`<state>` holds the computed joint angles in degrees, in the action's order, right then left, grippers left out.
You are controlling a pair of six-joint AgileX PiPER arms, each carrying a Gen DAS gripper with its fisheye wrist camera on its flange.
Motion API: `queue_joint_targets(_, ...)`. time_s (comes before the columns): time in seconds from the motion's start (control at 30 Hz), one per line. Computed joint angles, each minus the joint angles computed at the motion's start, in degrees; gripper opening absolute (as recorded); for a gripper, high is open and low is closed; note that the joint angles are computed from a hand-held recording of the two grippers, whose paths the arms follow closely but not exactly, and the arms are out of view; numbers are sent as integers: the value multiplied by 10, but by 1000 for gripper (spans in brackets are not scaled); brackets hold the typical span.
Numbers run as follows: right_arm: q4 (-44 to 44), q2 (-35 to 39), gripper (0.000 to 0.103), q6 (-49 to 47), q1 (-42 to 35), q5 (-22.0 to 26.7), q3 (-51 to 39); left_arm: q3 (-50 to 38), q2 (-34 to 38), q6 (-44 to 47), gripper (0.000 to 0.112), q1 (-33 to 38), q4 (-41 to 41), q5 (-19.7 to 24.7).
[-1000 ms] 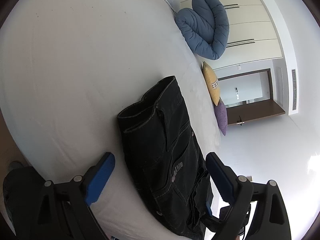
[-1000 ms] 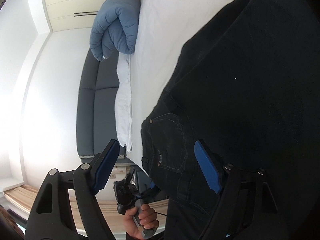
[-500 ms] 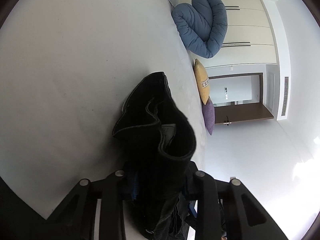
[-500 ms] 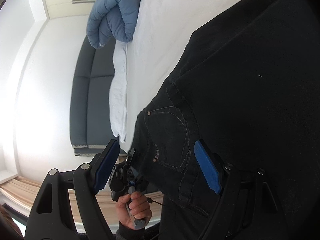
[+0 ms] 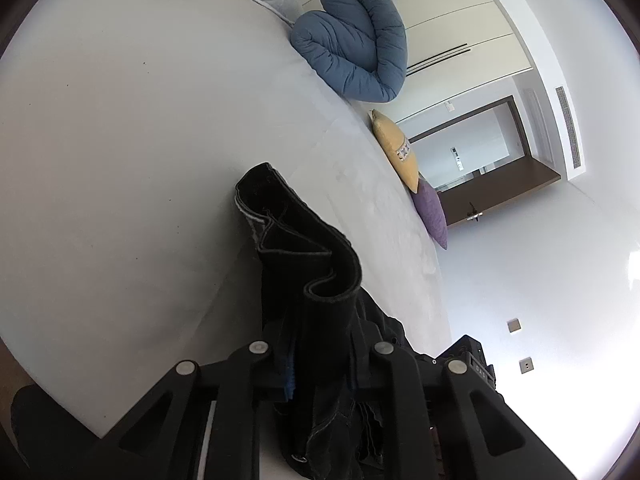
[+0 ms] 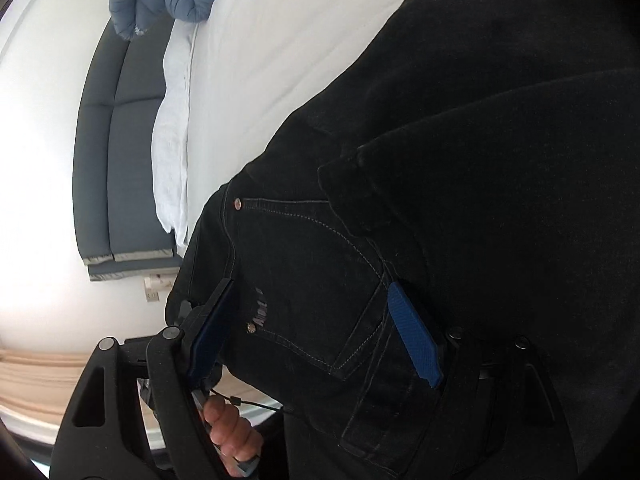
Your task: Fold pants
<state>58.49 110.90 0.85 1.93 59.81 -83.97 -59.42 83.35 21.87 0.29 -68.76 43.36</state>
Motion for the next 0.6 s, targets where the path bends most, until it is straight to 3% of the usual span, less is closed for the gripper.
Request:
queue_joint_targets(0.23,-10,-14,76,-28,19,-42,22,-48,-11,-69,17,-60,100,-40)
queue_joint_targets(0.4,3,-13,76,-35,-10,-7,11,-106,4,-124,17,-100,177,-48)
queue_joint_targets(0.6,-13,-39,76,-34,-46,67,-55,-211,26,-231,17,-218,363,-43)
